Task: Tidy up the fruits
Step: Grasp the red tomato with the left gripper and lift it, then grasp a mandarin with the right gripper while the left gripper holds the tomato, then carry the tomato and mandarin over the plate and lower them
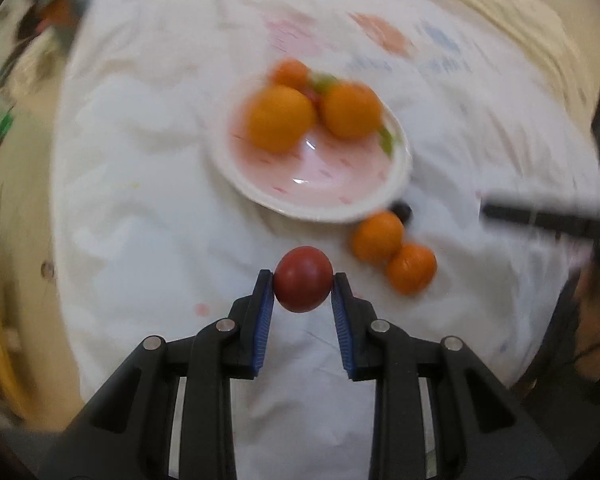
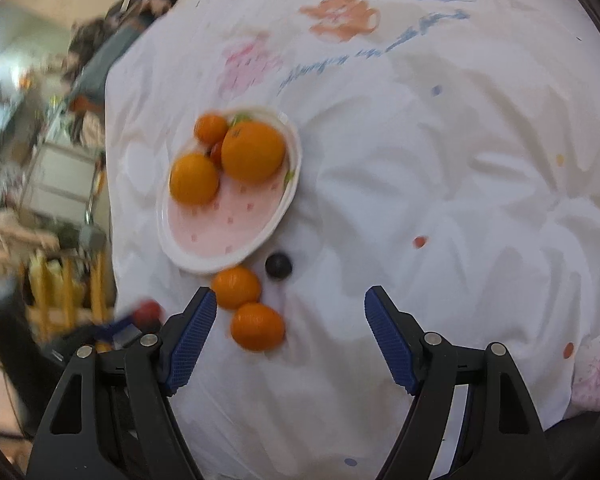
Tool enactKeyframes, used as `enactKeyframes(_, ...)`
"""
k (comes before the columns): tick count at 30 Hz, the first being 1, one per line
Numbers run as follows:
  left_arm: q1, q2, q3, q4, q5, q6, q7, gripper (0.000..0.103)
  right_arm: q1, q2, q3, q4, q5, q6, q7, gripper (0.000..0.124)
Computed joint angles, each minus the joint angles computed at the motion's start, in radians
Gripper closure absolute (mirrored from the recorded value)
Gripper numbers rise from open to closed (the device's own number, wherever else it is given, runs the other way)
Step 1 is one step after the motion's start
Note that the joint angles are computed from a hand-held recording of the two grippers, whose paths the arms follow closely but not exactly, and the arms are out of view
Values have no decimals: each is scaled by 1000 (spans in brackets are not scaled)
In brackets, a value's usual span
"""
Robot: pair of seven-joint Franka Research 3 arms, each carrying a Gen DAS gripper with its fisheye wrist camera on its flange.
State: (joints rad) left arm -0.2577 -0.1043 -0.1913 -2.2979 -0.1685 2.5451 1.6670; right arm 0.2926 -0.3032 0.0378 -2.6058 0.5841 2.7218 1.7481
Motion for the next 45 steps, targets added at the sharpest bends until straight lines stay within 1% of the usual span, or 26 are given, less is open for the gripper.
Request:
enactKeyframes(3, 20, -45, 1, -38, 60, 45, -85, 78, 21, 52, 8, 45, -13, -47, -36, 45)
enactKeyframes(4, 23, -43, 8, -43, 65, 59, -91, 78, 24, 63, 14, 55, -20, -59, -41, 45)
enactKeyframes(6, 26, -51, 16, -47, 66, 76, -113, 78, 20, 97, 39, 83, -79, -82, -23, 45)
enactKeyframes(7, 26, -55, 23, -50, 58, 83, -113, 78, 16, 121, 55, 102, -132, -93, -3, 45)
enactKeyframes(10, 20, -62, 38, -66, 18, 119, -105, 78, 7, 164, 75, 135, -250, -108, 51, 45)
enactKeyframes(14, 21, -67, 31, -86, 36, 166, -138, 78, 21, 203, 66, 150, -260, -125, 41, 45)
enactKeyframes(16, 13, -60, 33, -87, 31, 184, -142, 78, 24, 206, 70, 148, -299, -120, 45, 47)
enactKeyframes(17, 6, -59, 38, -86, 14, 184, -130, 78, 25, 206, 71, 148, -312, -118, 47, 54)
enactKeyframes(19, 4, -48, 37, -80, 12, 183, -128, 78, 29, 207, 69, 147, -316, -116, 39, 64)
enactKeyframes(20, 8, -46, 31, -81, 29, 189, -140, 78, 30, 207, 68, 145, -318, -116, 35, 77)
enactKeyframes(21, 10, -45, 27, -83, 43, 195, -148, 78, 29, 205, 69, 144, -333, -119, 40, 78)
enactKeyframes(24, 10, -48, 25, -90, 65, 206, -154, 78, 33, 184, 64, 133, -320, -120, 14, 79)
enactKeyframes(27, 13, -50, 22, -97, 94, 215, -172, 78, 42, 160, 42, 121, -203, -142, -71, 80)
enactKeyframes(29, 13, -51, 23, -100, 103, 218, -178, 78, 35, 141, 53, 111, -222, -144, -51, 80)
enactKeyframes(31, 16, -51, 22, -104, 119, 223, -189, 78, 33, 115, 51, 93, -209, -144, -49, 80)
enactKeyframes(36, 20, -49, 20, -108, 151, 228, -215, 78, 18, 27, 51, 30, -199, -119, -15, 80)
enactKeyframes(39, 23, -46, 17, -108, 174, 228, -228, 78, -12, -43, 56, -16, -224, -65, 47, 80)
enactKeyframes(41, 29, -46, 12, -111, 201, 237, -248, 78, -35, -62, 66, -26, -247, -28, 90, 80)
enactKeyframes(43, 35, -50, 10, -119, 227, 262, -271, 78, -60, -82, 76, -38, -277, 10, 134, 80)
enactKeyframes(45, 51, -52, 1, -122, 281, 287, -319, 78, -44, -96, 53, -49, -250, 50, 125, 80)
